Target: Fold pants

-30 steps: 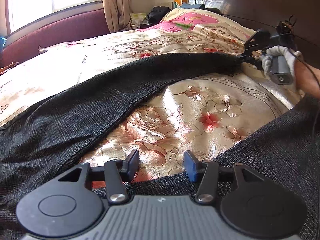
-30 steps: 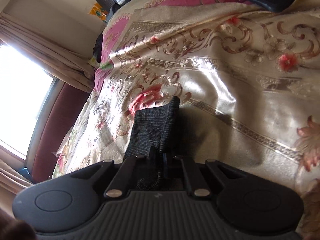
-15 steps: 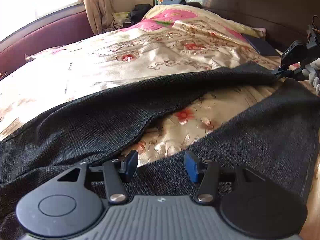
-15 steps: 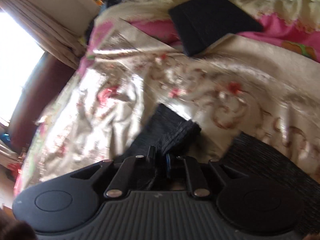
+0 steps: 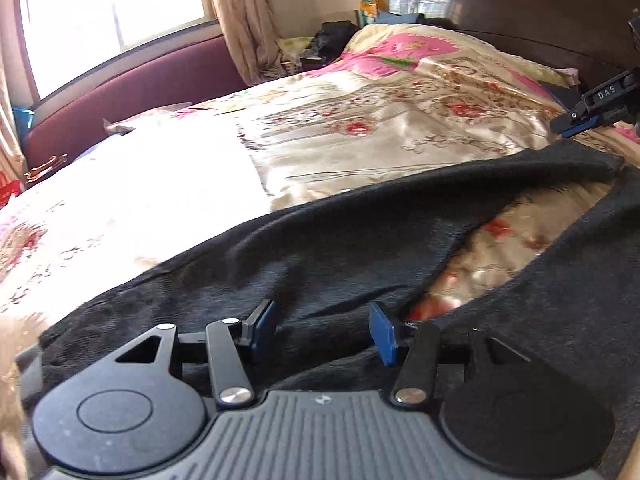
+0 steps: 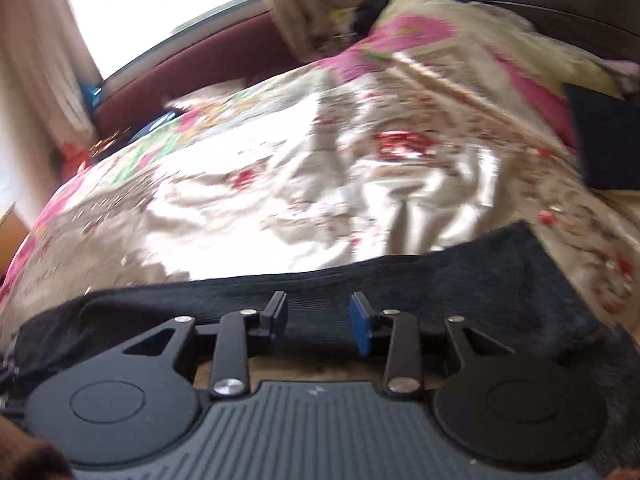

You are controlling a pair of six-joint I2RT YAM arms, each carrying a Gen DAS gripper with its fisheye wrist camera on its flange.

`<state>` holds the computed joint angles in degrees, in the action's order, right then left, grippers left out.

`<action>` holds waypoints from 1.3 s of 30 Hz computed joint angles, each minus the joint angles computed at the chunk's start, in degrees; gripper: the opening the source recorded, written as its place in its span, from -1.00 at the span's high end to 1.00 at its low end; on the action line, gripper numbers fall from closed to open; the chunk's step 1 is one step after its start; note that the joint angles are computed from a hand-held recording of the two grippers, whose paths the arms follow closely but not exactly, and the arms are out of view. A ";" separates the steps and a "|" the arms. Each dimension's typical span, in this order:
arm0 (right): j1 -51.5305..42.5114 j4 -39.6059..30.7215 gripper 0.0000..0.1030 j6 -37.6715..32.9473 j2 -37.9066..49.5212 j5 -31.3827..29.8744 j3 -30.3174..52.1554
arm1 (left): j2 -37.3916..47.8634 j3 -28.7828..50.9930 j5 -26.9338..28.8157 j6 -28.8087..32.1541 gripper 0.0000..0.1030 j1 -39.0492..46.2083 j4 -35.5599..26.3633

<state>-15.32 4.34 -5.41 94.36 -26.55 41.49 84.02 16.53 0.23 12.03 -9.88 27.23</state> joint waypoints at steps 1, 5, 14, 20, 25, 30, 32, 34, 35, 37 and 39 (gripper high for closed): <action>5.05 -1.21 0.30 -2.01 2.45 0.96 2.63 | -0.30 0.36 1.07 1.95 -0.26 3.38 -0.70; 20.96 -5.98 0.33 -4.57 15.17 3.95 16.77 | 1.51 4.66 5.75 11.44 -0.26 16.86 -4.60; 38.03 -26.83 0.15 -13.12 37.98 10.48 53.05 | 16.30 23.65 13.73 22.71 -0.31 35.23 -14.15; 40.11 -34.96 0.03 -17.37 46.57 14.77 65.92 | 26.01 34.59 17.28 24.22 -0.35 38.64 -21.95; 40.04 -38.98 0.01 -19.46 47.79 14.29 68.72 | 27.38 39.01 18.89 27.93 -0.46 40.24 -28.85; 40.13 -42.45 -0.09 -19.97 51.75 13.82 74.94 | 29.99 43.45 17.53 28.71 -0.54 39.90 -34.21; 40.04 -45.05 -0.09 -20.37 53.70 13.84 78.64 | 30.60 44.34 16.45 29.23 -0.55 39.39 -35.08; 40.12 -45.83 -0.09 -21.31 53.72 14.13 79.32 | 30.23 44.01 16.05 28.88 -0.52 39.20 -35.07; 40.17 -46.71 -0.09 -21.82 54.03 14.45 80.11 | 29.88 43.40 15.84 28.88 -0.49 39.09 -34.50; 40.24 -47.61 -0.09 -21.14 54.73 14.68 81.25 | 28.93 41.73 15.52 29.11 -0.41 38.80 -32.76; 40.38 -49.03 -0.08 -20.30 55.50 14.89 82.94 | 28.68 41.51 15.65 29.33 -0.39 38.92 -32.56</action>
<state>25.06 -44.68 -25.70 149.86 -11.66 124.43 112.71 58.03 15.88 41.35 29.04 -5.33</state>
